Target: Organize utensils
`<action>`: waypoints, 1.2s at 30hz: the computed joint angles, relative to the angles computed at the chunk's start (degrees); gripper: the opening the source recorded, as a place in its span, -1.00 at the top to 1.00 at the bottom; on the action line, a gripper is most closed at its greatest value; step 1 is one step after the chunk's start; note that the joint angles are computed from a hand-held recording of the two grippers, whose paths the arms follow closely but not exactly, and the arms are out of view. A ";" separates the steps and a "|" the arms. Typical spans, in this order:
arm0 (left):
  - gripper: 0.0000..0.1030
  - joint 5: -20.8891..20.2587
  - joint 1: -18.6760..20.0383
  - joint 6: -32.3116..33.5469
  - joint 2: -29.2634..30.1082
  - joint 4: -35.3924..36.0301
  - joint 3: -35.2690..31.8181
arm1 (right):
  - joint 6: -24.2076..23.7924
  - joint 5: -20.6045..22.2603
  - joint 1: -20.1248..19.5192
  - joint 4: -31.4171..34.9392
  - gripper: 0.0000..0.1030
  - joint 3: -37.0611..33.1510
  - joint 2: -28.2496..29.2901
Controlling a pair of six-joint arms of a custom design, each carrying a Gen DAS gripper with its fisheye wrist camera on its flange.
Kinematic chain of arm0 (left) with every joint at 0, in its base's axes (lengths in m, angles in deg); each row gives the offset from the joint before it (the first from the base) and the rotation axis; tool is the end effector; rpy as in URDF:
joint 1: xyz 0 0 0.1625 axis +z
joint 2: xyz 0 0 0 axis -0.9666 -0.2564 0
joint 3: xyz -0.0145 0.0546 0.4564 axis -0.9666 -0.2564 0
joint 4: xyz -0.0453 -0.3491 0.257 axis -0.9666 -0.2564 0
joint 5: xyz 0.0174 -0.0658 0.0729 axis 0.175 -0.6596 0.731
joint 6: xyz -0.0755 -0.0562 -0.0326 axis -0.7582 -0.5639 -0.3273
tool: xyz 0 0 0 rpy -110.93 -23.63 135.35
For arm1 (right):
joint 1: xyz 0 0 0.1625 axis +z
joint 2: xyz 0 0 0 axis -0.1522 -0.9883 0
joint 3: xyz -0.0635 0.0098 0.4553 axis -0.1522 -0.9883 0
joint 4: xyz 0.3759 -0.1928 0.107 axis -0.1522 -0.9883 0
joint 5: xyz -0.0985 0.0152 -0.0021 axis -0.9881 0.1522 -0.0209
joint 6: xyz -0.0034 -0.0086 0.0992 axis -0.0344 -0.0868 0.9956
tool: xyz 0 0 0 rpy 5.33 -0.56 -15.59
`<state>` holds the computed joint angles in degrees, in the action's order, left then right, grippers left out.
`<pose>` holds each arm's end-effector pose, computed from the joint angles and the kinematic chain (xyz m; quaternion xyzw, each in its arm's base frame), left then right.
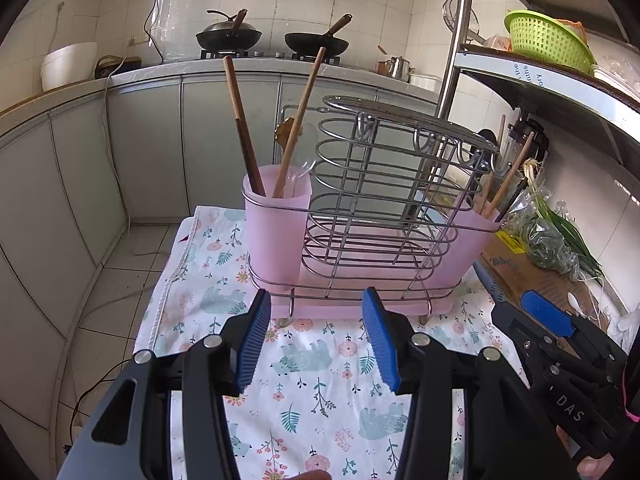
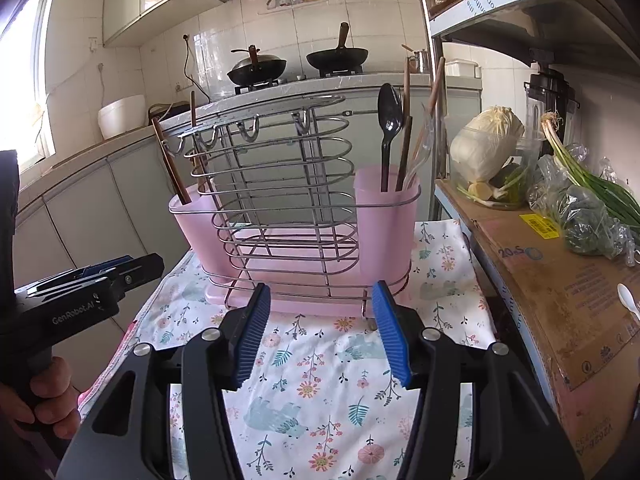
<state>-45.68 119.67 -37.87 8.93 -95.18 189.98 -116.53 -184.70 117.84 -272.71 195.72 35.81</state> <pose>-0.1625 -0.4805 0.2793 -0.0004 0.7922 -0.4939 0.3585 0.3137 -0.5513 0.1025 0.3874 -0.8528 0.3278 0.1231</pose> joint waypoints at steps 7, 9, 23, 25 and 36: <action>0.09 -0.03 0.01 0.00 -0.06 0.12 0.01 | -0.37 -0.34 0.09 0.05 -0.04 -0.04 0.25; 0.09 0.01 0.01 0.03 0.01 0.07 0.01 | -0.47 -0.52 0.15 0.06 -0.04 -0.07 0.34; 0.09 -0.21 0.16 0.38 0.27 -0.55 -0.03 | -0.55 -0.77 0.19 0.30 -0.04 -0.17 0.49; 0.09 -0.12 0.19 0.60 0.43 -0.92 -0.04 | -0.68 -0.82 0.22 0.34 -0.04 -0.21 0.49; 0.09 -0.27 0.25 1.04 0.57 -1.19 -0.17 | -1.04 -0.90 0.44 0.61 -0.04 -0.55 0.40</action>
